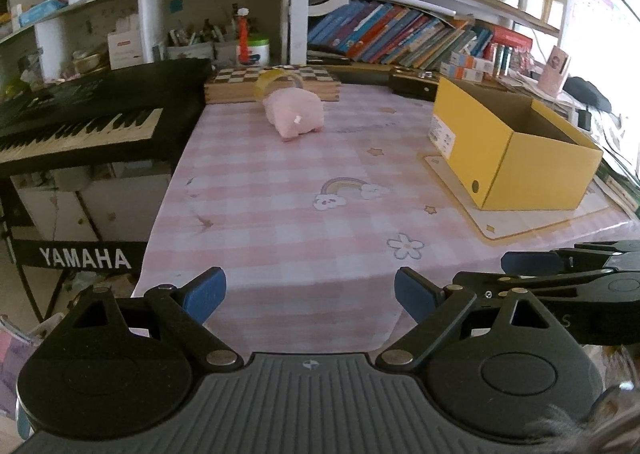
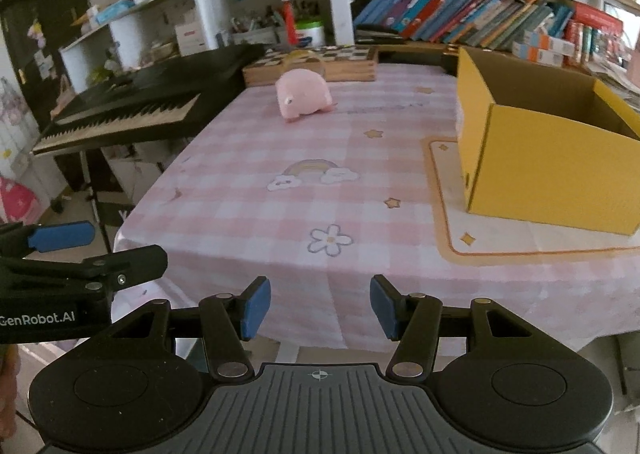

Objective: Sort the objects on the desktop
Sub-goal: 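Approach the pink pig with the left tool while the right tool approaches the yellow tape roll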

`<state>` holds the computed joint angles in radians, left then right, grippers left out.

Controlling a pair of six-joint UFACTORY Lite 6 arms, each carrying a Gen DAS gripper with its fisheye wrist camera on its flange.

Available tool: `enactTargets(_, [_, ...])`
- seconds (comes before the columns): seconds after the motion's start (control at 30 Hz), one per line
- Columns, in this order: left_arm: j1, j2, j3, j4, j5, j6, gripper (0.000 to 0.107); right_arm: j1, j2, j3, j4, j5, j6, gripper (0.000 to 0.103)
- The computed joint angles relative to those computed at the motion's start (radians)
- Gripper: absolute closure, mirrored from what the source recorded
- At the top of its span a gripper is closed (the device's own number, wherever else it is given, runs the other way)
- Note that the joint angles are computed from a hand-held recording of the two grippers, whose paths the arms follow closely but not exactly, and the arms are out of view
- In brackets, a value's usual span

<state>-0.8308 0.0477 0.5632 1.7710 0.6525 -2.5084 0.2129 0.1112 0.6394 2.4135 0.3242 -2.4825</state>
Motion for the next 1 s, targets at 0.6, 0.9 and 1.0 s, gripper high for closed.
enactTargets(0.6, [0.253,0.276,0.325,0.094,-0.11,0.061,0.009,-0.038,0.421,0.553,-0.627,-0.011,0.54,0.047])
enactTargets(0.9, [0.328,0.451,0.591,-0.059,-0.153,0.269,0.008,-0.074,0.66,0.934,-1.086,0.046,0.983,0.047])
enactTargets(1.0, [0.345,0.505,0.678,-0.113,-0.16,0.342,0.008,-0.082,0.737,1.066,-1.197,0.072,1.095,0.047])
